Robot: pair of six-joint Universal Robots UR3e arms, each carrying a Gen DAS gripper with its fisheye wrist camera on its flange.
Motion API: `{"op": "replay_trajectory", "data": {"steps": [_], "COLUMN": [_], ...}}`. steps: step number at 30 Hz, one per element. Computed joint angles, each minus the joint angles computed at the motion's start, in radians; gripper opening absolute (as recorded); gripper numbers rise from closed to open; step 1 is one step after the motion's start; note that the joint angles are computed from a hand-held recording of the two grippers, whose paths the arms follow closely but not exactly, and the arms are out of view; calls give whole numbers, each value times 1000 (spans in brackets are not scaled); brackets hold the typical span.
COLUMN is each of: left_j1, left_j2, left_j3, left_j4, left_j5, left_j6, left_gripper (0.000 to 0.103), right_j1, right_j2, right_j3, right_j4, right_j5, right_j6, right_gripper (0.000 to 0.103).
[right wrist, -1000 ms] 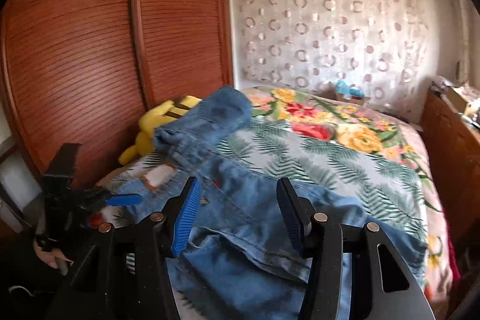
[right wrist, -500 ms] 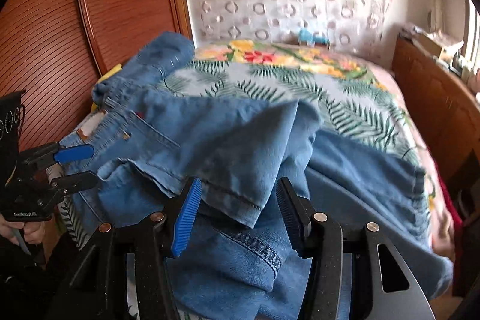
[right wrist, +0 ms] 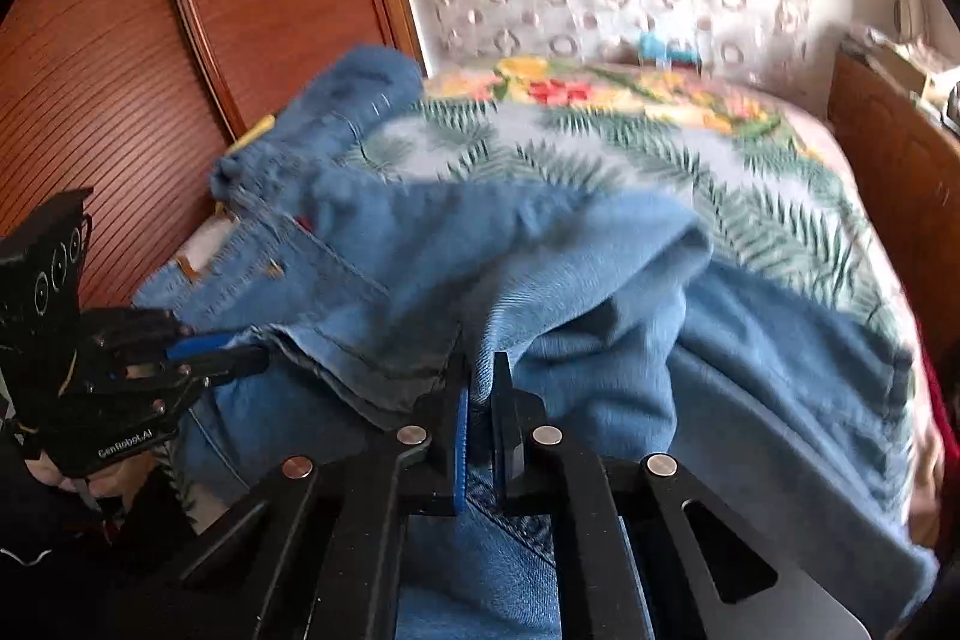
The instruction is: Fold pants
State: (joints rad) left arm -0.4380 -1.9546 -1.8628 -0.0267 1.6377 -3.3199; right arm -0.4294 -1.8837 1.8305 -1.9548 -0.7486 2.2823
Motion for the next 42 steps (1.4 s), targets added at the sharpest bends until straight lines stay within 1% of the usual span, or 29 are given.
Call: {"op": "replay_trajectory", "data": {"steps": [2,5,9,11,14,16,17,19,22,24,26,27,30,32,34,35,36,37,39,40,41,42], "left_j1": [-5,-4,20,38,76,103,130,165,229,271,301,318,353,362,377,397,407,419,423,425,432,432], "left_j2": [51,174,320,370,457,500,530,543,550,548,542,536,542,540,546,551,559,565,564,564,566,564], "left_j3": [-29,-94,-165,-187,-247,-291,-325,-368,-435,-477,-506,-522,-556,-570,-588,-605,-615,-624,-632,-635,-638,-638], "left_j4": [17,38,29,18,9,10,6,22,37,52,65,71,73,78,77,86,85,85,91,93,95,98], "left_j5": [10,27,47,50,49,49,35,18,-21,-57,-80,-94,-134,-140,-156,-181,-195,-207,-203,-206,-219,-222], "left_j6": [0,3,12,19,27,22,21,18,12,16,20,22,36,40,37,38,34,32,23,21,24,23], "left_gripper": [7,7,7,7,7,7,7,7,7,7,7,7,7,8,8,8,8,10,22,31,40,44], "right_j1": [-16,-30,18,66,177,245,288,375,485,546,610,636,691,721,740,744,751,759,773,781,786,789], "right_j2": [-17,-38,-10,23,97,155,193,288,422,507,613,653,776,856,924,939,980,1014,1048,1079,1089,1107], "right_j3": [-32,-112,-228,-277,-350,-390,-418,-488,-598,-691,-819,-849,-1011,-1118,-1232,-1262,-1335,-1394,-1457,-1514,-1528,-1562], "right_j4": [34,91,87,35,-80,-129,-161,-215,-246,-232,-199,-203,-141,-103,-43,-21,14,40,61,85,93,111], "right_j5": [46,107,157,160,113,76,46,-19,-109,-166,-227,-254,-309,-346,-366,-369,-376,-384,-408,-422,-428,-436], "right_j6": [-11,-22,32,83,176,209,234,275,311,327,349,360,378,391,409,416,426,436,448,451,449,452], "right_gripper": [5,5,5,5,5,5,5,5,5,5,5,5,5,5,5,5,5,5,5,5,6,8]}}
